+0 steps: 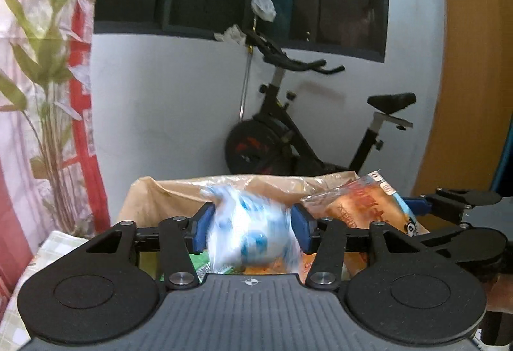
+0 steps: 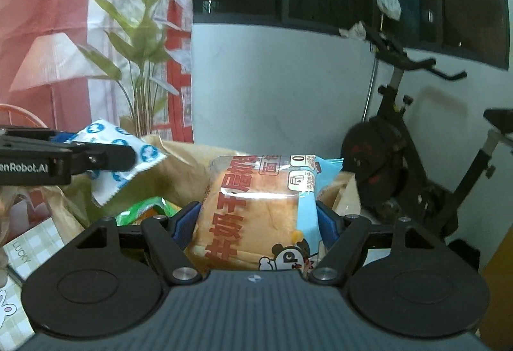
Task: Organize snacks
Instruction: 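Carry both packets over the box and open both grippers, then move back to the table and close the right gripper on a red pouch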
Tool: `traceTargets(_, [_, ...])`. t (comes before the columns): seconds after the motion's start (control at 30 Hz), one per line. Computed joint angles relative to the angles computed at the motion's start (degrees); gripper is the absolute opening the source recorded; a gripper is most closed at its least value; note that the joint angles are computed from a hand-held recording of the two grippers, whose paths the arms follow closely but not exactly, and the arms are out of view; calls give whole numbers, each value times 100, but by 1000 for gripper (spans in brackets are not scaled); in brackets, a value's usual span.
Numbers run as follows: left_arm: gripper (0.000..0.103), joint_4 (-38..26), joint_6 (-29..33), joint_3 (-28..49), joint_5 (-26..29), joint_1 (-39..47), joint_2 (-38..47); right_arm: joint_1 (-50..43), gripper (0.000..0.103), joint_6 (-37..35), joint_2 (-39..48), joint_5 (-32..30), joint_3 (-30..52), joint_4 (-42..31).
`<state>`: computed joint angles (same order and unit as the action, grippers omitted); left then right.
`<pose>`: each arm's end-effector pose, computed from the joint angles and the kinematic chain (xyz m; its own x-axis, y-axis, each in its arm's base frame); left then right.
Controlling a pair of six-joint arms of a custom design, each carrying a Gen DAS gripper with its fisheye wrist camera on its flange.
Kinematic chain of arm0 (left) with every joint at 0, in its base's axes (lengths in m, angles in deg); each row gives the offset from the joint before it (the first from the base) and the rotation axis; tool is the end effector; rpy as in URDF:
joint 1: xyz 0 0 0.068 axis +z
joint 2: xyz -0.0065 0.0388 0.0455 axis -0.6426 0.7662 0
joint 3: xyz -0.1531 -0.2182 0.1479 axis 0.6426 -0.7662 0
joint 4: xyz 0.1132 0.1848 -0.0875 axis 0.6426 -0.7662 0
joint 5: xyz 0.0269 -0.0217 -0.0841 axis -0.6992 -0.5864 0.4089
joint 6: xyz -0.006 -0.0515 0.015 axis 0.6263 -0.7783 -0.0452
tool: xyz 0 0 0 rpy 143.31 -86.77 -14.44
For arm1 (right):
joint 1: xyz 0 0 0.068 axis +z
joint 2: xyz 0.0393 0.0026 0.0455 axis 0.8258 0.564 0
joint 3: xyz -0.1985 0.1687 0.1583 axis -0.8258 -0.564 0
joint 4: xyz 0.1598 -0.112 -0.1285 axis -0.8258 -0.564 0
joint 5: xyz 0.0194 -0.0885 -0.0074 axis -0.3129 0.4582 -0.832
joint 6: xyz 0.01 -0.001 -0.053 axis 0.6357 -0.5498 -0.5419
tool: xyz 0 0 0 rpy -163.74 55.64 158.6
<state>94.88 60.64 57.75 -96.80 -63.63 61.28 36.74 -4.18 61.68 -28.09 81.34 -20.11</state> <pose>0.3013 -0.1254 0.2681 -0.3836 0.0344 -0.9229 0.2080 0.9768 -0.0501 0.3282 -0.0880 0.2934 -0.3851 -0.1842 -0.9043 -0.4495 0.8932 0.0095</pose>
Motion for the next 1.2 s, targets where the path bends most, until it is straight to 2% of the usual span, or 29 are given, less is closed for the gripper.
traceTargets(0.07, [72, 2, -7, -65, -67, 53, -26, -16, 78, -57, 43, -44, 35, -112])
traceTargets(0.1, [73, 40, 3, -122, -104, 72, -62, -49, 82, -63, 11, -70, -9, -69])
traceTargets(0.2, [73, -156, -91, -224, -116, 182, -271, -144, 86, 153, -150, -170, -210, 267])
traceTargets(0.33, [73, -490, -185, -462, 64, 366, -737, -358, 86, 284, -240, -603, -7, -101])
traceTargets(0.53, [72, -1009, -44, -977, 136, 499, -1691, -739, 86, -185, -643, -1405, 82, -1085])
traceTargets(0.73, [72, -1314, 61, -1765, 254, 540, -2664, -1267, 86, -1467, -1018, -2126, -79, -2543])
traceTargets(0.83, [72, -1264, -104, -2233, 257, 495, -2956, -1507, 86, -2128, -1118, -2226, -311, -3071])
traceTargets(0.97, [71, -919, -418, -2857, 121, 309, -2994, -1761, 85, -2652, -1304, -2125, -932, -3175])
traceTargets(1.1, [70, -303, -876, -3388, -131, 53, -2727, -1992, 82, -3106, -1144, -1966, -1325, -3557])
traceTargets(1.2, [69, 105, -1232, -3695, -234, -215, -2406, -2077, 77, -3232, -1064, -1648, -1655, -3542])
